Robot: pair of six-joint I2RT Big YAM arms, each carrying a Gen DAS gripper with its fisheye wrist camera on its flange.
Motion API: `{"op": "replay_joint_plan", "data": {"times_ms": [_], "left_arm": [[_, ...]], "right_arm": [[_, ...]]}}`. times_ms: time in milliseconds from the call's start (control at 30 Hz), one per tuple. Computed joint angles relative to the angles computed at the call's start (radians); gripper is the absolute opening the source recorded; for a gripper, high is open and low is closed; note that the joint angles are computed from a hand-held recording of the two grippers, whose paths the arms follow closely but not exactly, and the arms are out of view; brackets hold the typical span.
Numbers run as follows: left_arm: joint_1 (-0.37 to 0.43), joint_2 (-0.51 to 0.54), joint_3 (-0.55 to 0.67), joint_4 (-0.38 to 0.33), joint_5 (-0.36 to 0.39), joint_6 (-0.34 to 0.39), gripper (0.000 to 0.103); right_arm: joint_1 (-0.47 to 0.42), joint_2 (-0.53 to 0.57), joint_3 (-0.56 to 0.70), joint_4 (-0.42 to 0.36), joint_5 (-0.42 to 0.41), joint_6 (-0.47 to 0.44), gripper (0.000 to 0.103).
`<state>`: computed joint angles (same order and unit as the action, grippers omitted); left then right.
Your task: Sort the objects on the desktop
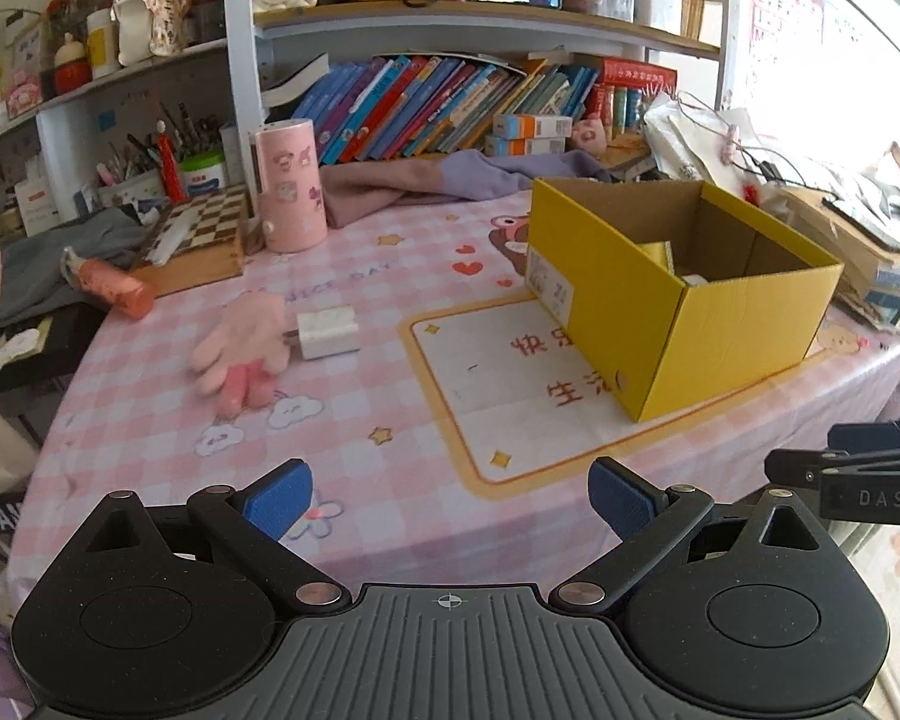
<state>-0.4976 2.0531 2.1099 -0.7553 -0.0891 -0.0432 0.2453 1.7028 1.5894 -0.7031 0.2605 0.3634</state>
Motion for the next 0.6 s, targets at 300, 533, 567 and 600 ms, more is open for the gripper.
{"op": "replay_joint_plan", "data": {"times_ms": [300,533,567,600], "left_arm": [[0.022,-0.069,-0.114,0.038,0.002,0.024,0.1],[0.044,-0.113,-0.182,0.056,0.007,0.006,0.1],[0.048,-0.118,-0.189,0.057,0.008,-0.001,0.1],[0.053,-0.123,-0.199,0.061,0.009,-0.008,0.1]], "right_arm": [[0.058,0.022,0.025,-0.001,-0.013,-0.02,0.06],[0.094,0.045,0.053,-0.003,-0.027,-0.054,0.063],[0.098,0.048,0.057,-0.003,-0.029,-0.059,0.063],[0.102,0.052,0.062,-0.003,-0.031,-0.064,0.063]]}}
